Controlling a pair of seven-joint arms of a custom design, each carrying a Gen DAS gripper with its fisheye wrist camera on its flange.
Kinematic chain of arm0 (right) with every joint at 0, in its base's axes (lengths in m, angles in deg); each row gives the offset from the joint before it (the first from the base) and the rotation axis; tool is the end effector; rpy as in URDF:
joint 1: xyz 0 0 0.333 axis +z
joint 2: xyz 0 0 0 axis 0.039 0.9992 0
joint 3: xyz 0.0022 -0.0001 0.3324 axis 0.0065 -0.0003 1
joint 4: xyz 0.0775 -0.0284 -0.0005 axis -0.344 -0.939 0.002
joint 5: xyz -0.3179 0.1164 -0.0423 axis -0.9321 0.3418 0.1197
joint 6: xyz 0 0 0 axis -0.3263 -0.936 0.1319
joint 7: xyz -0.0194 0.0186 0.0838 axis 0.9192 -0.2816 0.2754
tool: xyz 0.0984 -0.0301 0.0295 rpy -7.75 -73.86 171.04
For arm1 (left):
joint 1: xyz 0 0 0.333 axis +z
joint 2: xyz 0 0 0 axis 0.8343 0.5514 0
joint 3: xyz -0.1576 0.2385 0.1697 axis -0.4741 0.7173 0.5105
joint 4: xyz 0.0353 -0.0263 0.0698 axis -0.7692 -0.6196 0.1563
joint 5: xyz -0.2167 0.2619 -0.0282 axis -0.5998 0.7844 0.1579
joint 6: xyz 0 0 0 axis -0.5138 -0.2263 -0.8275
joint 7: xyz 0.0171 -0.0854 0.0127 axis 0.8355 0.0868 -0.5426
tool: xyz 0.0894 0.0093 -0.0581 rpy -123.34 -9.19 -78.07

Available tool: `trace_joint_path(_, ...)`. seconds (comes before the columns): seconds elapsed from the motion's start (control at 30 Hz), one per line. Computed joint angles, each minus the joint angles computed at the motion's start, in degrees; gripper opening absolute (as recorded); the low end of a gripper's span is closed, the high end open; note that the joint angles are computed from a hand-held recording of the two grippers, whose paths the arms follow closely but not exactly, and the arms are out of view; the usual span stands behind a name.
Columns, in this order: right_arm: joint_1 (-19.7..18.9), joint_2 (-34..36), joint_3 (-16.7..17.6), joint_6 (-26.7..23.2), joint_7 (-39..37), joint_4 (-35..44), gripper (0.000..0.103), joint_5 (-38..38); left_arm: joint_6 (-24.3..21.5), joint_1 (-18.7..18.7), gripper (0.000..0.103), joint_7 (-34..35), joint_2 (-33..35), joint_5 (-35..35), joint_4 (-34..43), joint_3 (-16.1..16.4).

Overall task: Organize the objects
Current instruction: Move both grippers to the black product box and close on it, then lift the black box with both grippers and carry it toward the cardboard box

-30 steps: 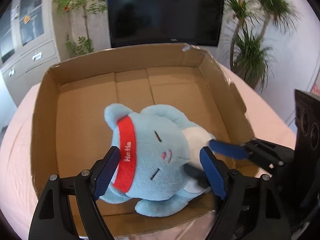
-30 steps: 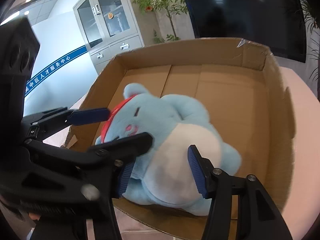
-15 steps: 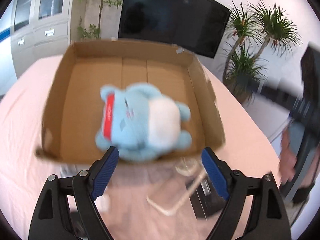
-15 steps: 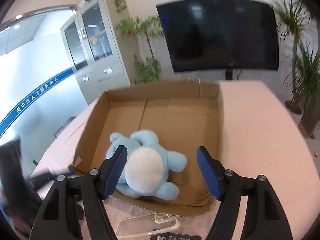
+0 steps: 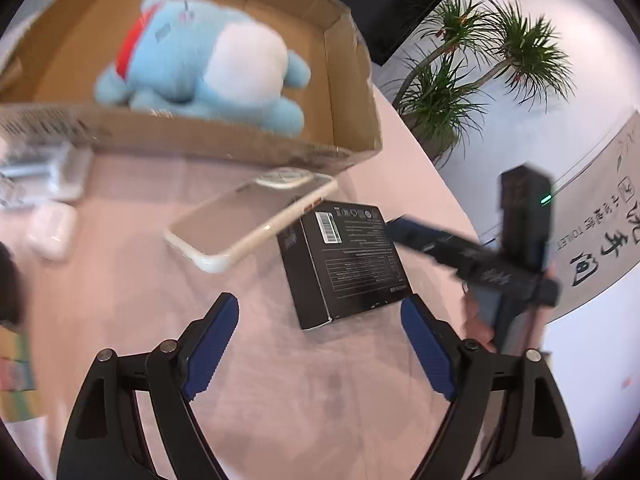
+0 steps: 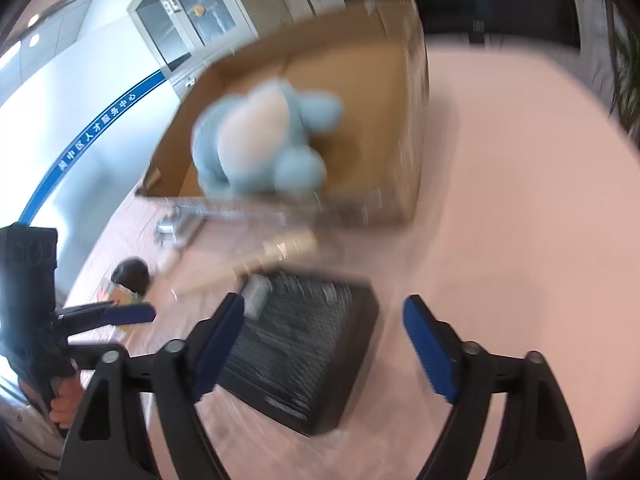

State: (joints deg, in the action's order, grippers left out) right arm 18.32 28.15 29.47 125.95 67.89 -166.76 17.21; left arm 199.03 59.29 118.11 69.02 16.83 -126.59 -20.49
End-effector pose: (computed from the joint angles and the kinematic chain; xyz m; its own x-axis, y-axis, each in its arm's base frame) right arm 0.6407 0.2880 0.5100 0.4219 -0.8319 -0.3605 -0.7943 -0.1474 -0.5893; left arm 0.5945 -0.0691 0.5291 -0.1845 -0.8142 0.5505 -0.8668 -0.1292 -0.4817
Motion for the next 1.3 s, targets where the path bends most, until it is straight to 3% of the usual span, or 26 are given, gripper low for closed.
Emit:
trace_joint_path(0.03, 0.2, 1.1, -0.5, -0.1, 1.5, 0.2, 0.064, -0.2, 0.5, -0.2, 0.081, -0.8, 0.7, -0.3, 0.2, 0.0)
trace_joint_path(0.07, -1.0, 2.1, 1.1, 0.2, 0.2, 0.4, 0.064, 2.0, 0.2, -0.3, 0.079, -2.4, 2.3, 0.2, 1.7, 0.0)
trace_joint_path(0.13, -4.5, 4.4, 6.1, 0.0, -6.2, 2.1, 0.050, 9.1, -1.4, -0.2, 0.060, -4.3, 4.4, 1.9, 3.9, -0.3)
trace_joint_path(0.2, -3.6, 4.2, 6.1, -0.1, -8.4, 1.8, 0.049, 9.8, -4.6, 0.4, 0.046, -7.0, 5.9, 4.4, 5.3, -0.3)
trace_joint_path(0.3, -2.5, 1.4, 6.9, -1.1, -13.7, -2.2, 0.049, 10.5, -6.0, 2.5, 0.046, -4.5, 2.6, 1.8, 1.0, -0.6)
trace_joint_path(0.37, -2.1, -1.6, 8.0, -1.6, -18.3, -6.5, 0.049, 12.6, -5.2, 2.5, 0.056, -2.4, -1.8, 2.4, -4.2, 0.2)
trace_joint_path(0.43, -1.9, -5.2, 9.9, -1.6, -24.8, -12.1, 0.050, 16.7, -5.5, 2.4, 0.073, 0.3, -5.4, 1.8, -8.5, 1.3)
trace_joint_path(0.47, -1.3, -6.9, 10.4, -0.7, -27.3, -15.0, 0.053, 18.3, -5.9, 2.2, 0.075, 1.1, -6.9, 2.1, -10.4, 1.9)
trace_joint_path(0.53, 3.5, -9.9, 8.0, 1.7, -26.0, -20.1, 0.060, 13.5, -5.7, 1.3, 0.077, 0.7, -8.7, 4.4, -12.7, 3.0)
trace_joint_path(0.63, 16.1, -12.9, -1.1, 12.9, -12.4, -28.3, 0.063, -8.1, -5.1, 0.3, 0.078, 0.5, -9.0, 5.1, -12.9, 3.8)
trace_joint_path(0.73, 20.8, -13.1, -5.9, 16.2, -1.7, -29.6, 0.064, -21.0, -4.0, -0.5, 0.078, -0.4, -8.1, 6.0, -11.9, 4.0)
trace_joint_path(0.83, 20.1, -12.7, -5.9, 17.7, 1.8, -29.3, 0.070, -25.1, -3.6, -0.2, 0.078, -0.6, -6.7, 6.9, -10.3, 4.3)
trace_joint_path(0.93, 13.8, -12.5, 0.8, 20.0, -6.4, -30.4, 0.081, -19.6, 0.9, -0.7, 0.079, -1.7, -6.2, 8.5, -10.4, 3.7)
trace_joint_path(1.03, 18.0, -11.9, -3.9, 21.4, -3.6, -29.8, 0.081, -30.2, 1.0, -0.2, 0.079, -1.4, -5.0, 7.8, -9.4, 3.4)
trace_joint_path(1.17, 13.6, -10.5, 1.0, 17.7, -6.0, -26.1, 0.081, -25.0, -0.1, 0.3, 0.080, -0.9, -4.2, 7.5, -8.4, 3.1)
trace_joint_path(1.3, 11.4, -9.8, 3.6, 19.2, -9.3, -25.8, 0.081, -20.7, -1.6, 0.8, 0.080, 0.3, -3.6, 6.7, -7.5, 2.8)
